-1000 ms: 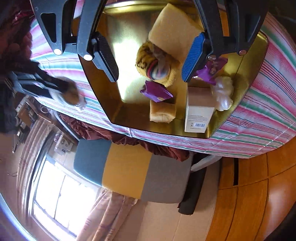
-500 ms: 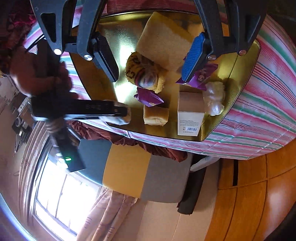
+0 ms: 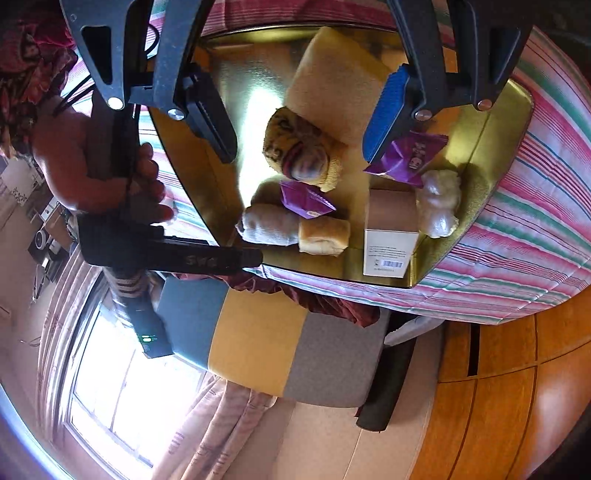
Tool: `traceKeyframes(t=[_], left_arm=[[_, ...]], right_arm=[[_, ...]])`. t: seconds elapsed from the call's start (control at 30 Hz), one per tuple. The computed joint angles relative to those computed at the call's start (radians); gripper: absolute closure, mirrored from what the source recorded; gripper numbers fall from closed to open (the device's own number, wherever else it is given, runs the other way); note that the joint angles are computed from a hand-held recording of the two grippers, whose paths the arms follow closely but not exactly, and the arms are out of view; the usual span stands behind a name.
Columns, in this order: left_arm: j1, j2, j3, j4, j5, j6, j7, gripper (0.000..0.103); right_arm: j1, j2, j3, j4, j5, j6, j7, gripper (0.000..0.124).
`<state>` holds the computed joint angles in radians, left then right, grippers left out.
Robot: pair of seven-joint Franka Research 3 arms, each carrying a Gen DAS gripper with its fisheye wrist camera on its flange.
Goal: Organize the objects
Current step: 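Lower the white rolled sock into the gold tray and open the right tool, then withdraw both open tools from the tray toward the remaining table items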
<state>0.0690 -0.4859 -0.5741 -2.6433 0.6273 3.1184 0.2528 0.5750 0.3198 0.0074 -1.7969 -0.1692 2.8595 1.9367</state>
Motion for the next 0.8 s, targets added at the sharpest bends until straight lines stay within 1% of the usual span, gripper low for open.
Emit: traceKeyframes(t=[0.1, 0.2, 0.33, 0.4, 0.47, 0.53, 0.6, 0.7, 0.8], left_arm=[[-0.005, 0.018, -0.007, 0.015, 0.004, -0.011, 0.0, 0.032], [-0.025, 0.038, 0.002, 0.026, 0.007, -0.019, 0.0, 0.032], [-0.037, 0.049, -0.002, 0.043, 0.026, -0.039, -0.009, 0.032], [-0.04, 0.05, -0.003, 0.048, 0.041, -0.04, -0.021, 0.032], [-0.047, 0.053, -0.001, 0.055, 0.051, -0.045, -0.028, 0.032], [-0.057, 0.057, 0.003, 0.062, 0.062, -0.048, -0.033, 0.032], [-0.071, 0.067, 0.009, 0.072, 0.07, -0.05, -0.032, 0.031], [-0.099, 0.088, 0.022, 0.091, 0.082, -0.057, -0.02, 0.032], [-0.151, 0.124, 0.053, 0.115, 0.079, -0.063, 0.016, 0.032]], right_arm=[[-0.009, -0.05, 0.003, -0.073, 0.015, 0.057, 0.004, 0.034], [-0.028, -0.089, 0.024, -0.121, 0.039, 0.066, -0.022, 0.034], [-0.041, -0.135, 0.039, -0.185, 0.05, 0.106, -0.037, 0.034], [-0.03, -0.155, 0.025, -0.215, 0.017, 0.121, -0.007, 0.034], [-0.011, -0.176, -0.002, -0.237, -0.058, 0.116, 0.064, 0.034], [0.001, -0.194, -0.031, -0.254, -0.169, 0.091, 0.177, 0.034], [-0.04, -0.215, 0.002, -0.284, -0.135, 0.081, 0.143, 0.034], [-0.076, -0.252, 0.014, -0.326, -0.199, 0.049, 0.2, 0.034], [-0.128, -0.296, 0.035, -0.375, -0.193, 0.011, 0.202, 0.034]])
